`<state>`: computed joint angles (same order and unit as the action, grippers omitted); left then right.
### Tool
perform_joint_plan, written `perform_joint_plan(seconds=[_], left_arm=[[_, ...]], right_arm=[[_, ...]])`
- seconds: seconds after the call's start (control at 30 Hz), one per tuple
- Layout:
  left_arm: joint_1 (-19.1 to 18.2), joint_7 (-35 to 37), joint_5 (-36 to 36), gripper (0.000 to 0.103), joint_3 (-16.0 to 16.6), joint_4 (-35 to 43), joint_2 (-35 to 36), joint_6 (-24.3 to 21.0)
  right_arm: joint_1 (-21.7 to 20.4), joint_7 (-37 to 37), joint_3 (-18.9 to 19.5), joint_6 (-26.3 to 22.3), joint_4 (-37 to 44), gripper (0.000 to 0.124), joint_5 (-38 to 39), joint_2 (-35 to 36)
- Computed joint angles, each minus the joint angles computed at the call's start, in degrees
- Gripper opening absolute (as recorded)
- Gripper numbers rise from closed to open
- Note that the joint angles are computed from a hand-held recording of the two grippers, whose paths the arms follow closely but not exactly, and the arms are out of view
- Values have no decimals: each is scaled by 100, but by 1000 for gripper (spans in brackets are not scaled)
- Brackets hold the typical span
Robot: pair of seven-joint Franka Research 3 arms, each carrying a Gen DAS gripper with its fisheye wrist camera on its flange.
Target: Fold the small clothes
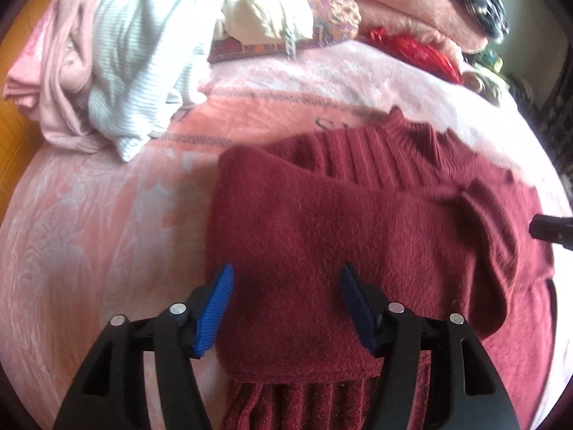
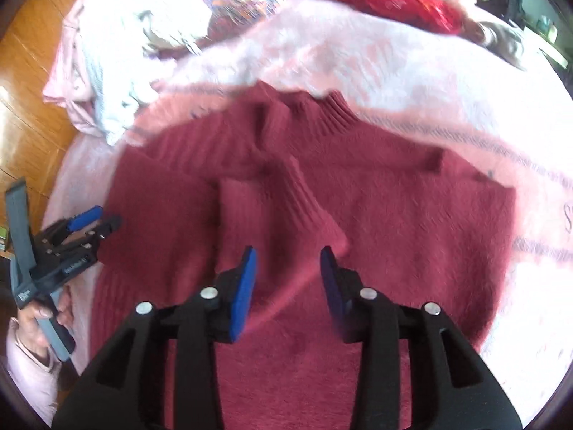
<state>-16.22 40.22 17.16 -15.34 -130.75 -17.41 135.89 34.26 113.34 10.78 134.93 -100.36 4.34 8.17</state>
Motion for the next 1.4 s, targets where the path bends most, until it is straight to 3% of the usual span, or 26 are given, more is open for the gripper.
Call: perform_joint_plan(seconds=[0.1, 0.27, 0.33, 0.37, 0.4, 0.63, 0.7, 0.83, 0.9, 1.03, 1.1, 1.17, 1.2, 1.27, 1.4], left_arm=[[15, -2, -123, 66, 77, -33, -146, -23], [135, -30, -153, 67, 150, -216, -350, -51], [153, -9, -206, 67, 179, -281, -372, -68], [145, 9, -267, 67, 198, -318, -376, -59], [129, 41, -337, 67, 218, -357, -379, -37], [64, 116, -361, 67, 103, -247, -164, -93], [49, 95, -293, 67, 51, -161, -101, -116], [10, -1, -140, 68, -45, 35, 43, -221], [-31, -34, -102, 68, -77, 133, 129, -259], [-103, -124, 35, 69, -149, 371, 340, -380], [-143, -180, 66, 69, -167, 473, 432, -400], [-175, -223, 101, 71, -173, 530, 492, -390], [-191, -235, 123, 71, -179, 562, 526, -390], [-219, -262, 179, 72, -191, 611, 590, -402], [-260, -278, 238, 72, -188, 625, 660, -424]], right_arm=[[163, 140, 16, -176, 683, 47, -157, 603], [702, 527, -220, -968, 1870, 56, -926, 1505], [901, 667, -355, -1243, 2079, 41, -1276, 1651], [990, 764, -434, -1365, 2106, 20, -1482, 1653], [984, 776, -450, -1306, 1995, 8, -1533, 1574], [308, 642, -229, 92, -119, 7, -724, -85], [75, 417, -153, 253, -727, 8, -283, -623], [-273, -104, -100, -156, -1605, 19, 421, -1448], [-423, -171, -79, -495, -1919, 35, 490, -1766], [-680, -166, -88, -339, -2316, 37, 686, -2049], [-721, -313, -155, -83, -2426, 46, 1114, -2023], [-727, -530, -192, 88, -2390, 46, 1485, -1878], [-741, -565, -176, 106, -2314, 53, 1536, -1758], [-815, -330, -97, 1, -2073, 54, 1228, -1459], [-780, -487, -87, 8, -1938, 20, 1242, -1309]])
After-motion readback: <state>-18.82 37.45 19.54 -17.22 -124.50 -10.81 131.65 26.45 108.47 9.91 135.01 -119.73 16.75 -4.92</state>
